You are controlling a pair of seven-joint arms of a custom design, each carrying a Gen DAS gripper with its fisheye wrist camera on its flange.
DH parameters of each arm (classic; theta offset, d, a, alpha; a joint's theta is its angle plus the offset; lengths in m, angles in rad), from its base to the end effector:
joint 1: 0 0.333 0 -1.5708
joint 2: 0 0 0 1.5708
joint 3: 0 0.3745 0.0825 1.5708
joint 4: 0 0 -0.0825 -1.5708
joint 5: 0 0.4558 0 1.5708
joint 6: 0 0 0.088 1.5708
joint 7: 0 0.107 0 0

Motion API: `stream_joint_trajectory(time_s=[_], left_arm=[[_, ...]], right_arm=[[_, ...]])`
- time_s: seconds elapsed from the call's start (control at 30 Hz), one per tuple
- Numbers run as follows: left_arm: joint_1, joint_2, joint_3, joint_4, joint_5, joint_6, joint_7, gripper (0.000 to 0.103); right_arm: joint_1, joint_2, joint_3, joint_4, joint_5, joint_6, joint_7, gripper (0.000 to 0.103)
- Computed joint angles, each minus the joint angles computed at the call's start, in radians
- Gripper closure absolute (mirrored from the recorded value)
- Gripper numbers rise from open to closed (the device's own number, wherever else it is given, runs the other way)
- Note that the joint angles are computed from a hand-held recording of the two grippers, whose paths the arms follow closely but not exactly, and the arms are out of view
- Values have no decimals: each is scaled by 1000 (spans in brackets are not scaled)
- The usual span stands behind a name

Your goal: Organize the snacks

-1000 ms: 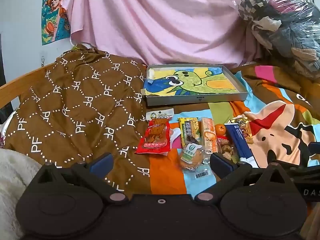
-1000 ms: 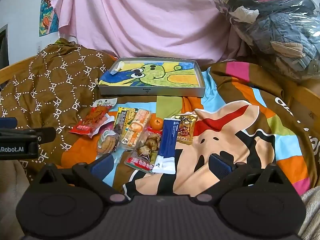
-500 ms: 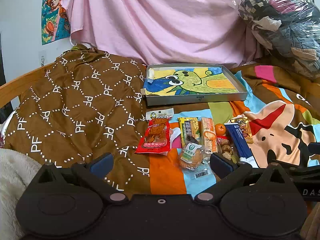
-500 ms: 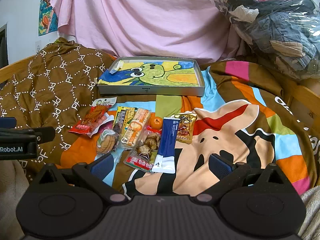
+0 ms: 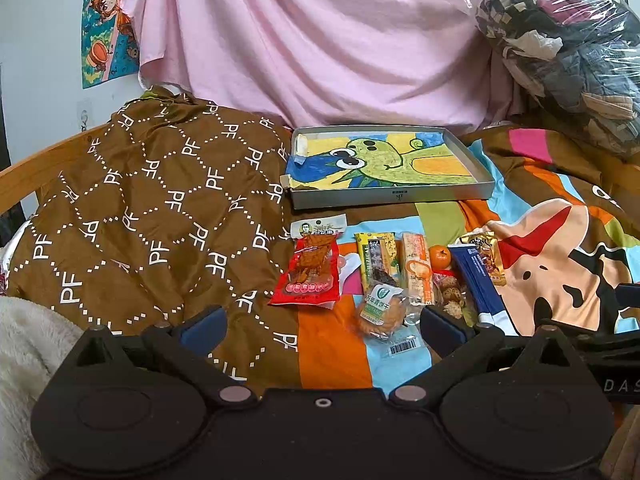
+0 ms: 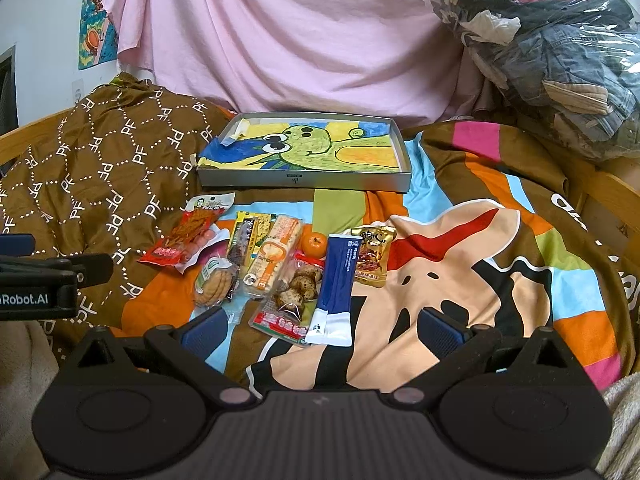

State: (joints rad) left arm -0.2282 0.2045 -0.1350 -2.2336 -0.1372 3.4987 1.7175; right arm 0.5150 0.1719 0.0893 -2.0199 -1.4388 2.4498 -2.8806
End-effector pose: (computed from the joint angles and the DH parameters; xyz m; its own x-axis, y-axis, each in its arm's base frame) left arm 0.6147 -0.2118 0.4132 -0.3217 -0.9468 -0.0118 -0.4607 0.1674 -0.8716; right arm 0.5582 0.3824 0.4095 -0.1828 -0.9813 0.0597 -0.5269 0.0465 -0.8487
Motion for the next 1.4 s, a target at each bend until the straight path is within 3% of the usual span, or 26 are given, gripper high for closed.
stream_joint_trajectory(time_s=[0.7, 0.83, 0.9, 1.0, 1.13, 1.27, 1.3, 1.33, 1.4], left_arm=[[-7, 7, 5, 5, -8, -1, 7, 1], [-72, 14, 50, 10, -95, 6, 81, 1], [-136, 20, 95, 21, -189, 1, 171, 1], [-174, 25, 119, 36, -249, -19, 265, 1], [-147, 27, 96, 57, -228, -72, 282, 1], [-84, 33, 53, 93, -134, -165, 221, 1], [-95, 37, 71, 110, -116, -198, 216, 1], [-142, 44, 124, 129, -103, -222, 213, 1], [-270, 69, 270, 172, -63, -247, 198, 1]], right_arm=[[1, 0, 0, 2, 10, -1, -11, 0], [-2, 0, -1, 1, 24, 11, -15, 0], [-11, -1, -3, 1, 51, 41, -22, 0], [-25, -8, -10, -5, 90, 96, -20, 0], [-49, -19, -24, -18, 106, 182, 17, 0], [-94, -24, -50, -33, 106, 355, 103, 0], [-107, -23, -57, -35, 115, 401, 114, 0], [-117, -18, -60, -34, 139, 429, 97, 0], [-141, -10, -66, -37, 229, 498, -7, 0]])
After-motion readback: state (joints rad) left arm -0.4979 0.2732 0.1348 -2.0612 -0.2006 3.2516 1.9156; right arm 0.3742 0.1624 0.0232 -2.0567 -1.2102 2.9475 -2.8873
